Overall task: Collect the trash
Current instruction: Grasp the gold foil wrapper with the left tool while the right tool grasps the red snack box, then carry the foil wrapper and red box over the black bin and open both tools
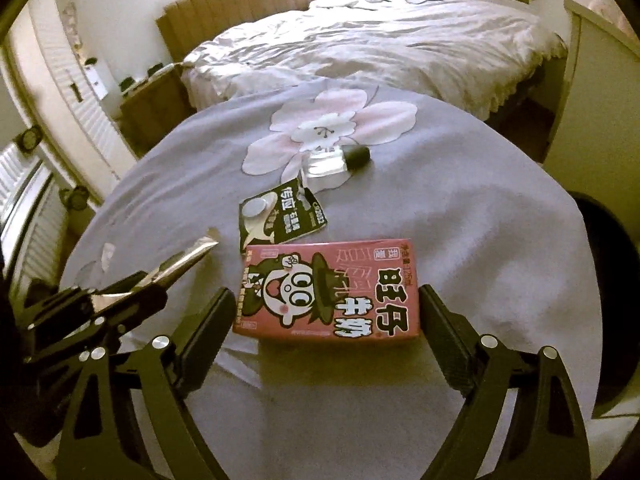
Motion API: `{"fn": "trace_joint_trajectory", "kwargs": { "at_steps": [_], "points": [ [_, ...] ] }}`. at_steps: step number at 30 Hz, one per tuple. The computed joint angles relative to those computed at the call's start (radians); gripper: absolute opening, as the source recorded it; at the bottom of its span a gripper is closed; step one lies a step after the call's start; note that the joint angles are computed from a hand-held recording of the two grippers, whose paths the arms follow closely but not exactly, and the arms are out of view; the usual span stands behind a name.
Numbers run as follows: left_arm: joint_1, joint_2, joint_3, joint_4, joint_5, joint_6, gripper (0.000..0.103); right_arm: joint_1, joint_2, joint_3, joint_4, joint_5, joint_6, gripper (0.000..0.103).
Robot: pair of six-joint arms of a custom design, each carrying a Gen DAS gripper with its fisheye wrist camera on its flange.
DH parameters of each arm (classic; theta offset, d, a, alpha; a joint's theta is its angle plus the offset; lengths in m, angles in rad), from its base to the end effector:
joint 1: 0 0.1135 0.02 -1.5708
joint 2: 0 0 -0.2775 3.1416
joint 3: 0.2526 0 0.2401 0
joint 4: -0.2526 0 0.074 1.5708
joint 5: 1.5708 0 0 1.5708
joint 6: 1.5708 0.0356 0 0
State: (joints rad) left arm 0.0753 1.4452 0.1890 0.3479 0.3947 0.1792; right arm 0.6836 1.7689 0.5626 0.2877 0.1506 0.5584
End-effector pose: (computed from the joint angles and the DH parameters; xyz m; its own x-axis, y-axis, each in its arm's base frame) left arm 0.1805 -0.0001 0.1021 -0.7440 0.1089 -0.6593 0.3039 0.9338 -0.1887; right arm 0.2203 0.1726 0.1030 -0.8160 0.0109 -0.5779 -0.1432 0.9648 0.2204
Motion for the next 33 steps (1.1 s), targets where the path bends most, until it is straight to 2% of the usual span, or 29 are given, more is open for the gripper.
{"fn": "trace_joint_trajectory", "kwargs": {
  "at_steps": [7,16,20,27,33],
  "points": [
    [-0.002,-0.064,-0.003,-0.045,0.008,0.001,0.021,-0.054,-0.164,-0.138,0.079,-0.05,0.033,0.089],
    [-0.043,-0.204,0.005,-0.146,0.008,-0.022,0.021,-0.133,-0.385,-0.236,0.035,-0.093,0.05,0.089],
    [-0.045,-0.231,0.018,-0.181,0.038,-0.043,0.021,-0.165,-0.455,-0.269,0.023,-0.107,0.054,0.089],
    [-0.066,-0.234,0.041,-0.196,0.079,-0.095,0.021,-0.243,-0.558,-0.329,0.004,-0.142,0.05,0.089],
    [-0.207,-0.214,0.069,-0.158,0.03,-0.188,0.021,-0.385,-0.663,-0.379,-0.028,-0.213,0.018,0.089]
  ]
}}
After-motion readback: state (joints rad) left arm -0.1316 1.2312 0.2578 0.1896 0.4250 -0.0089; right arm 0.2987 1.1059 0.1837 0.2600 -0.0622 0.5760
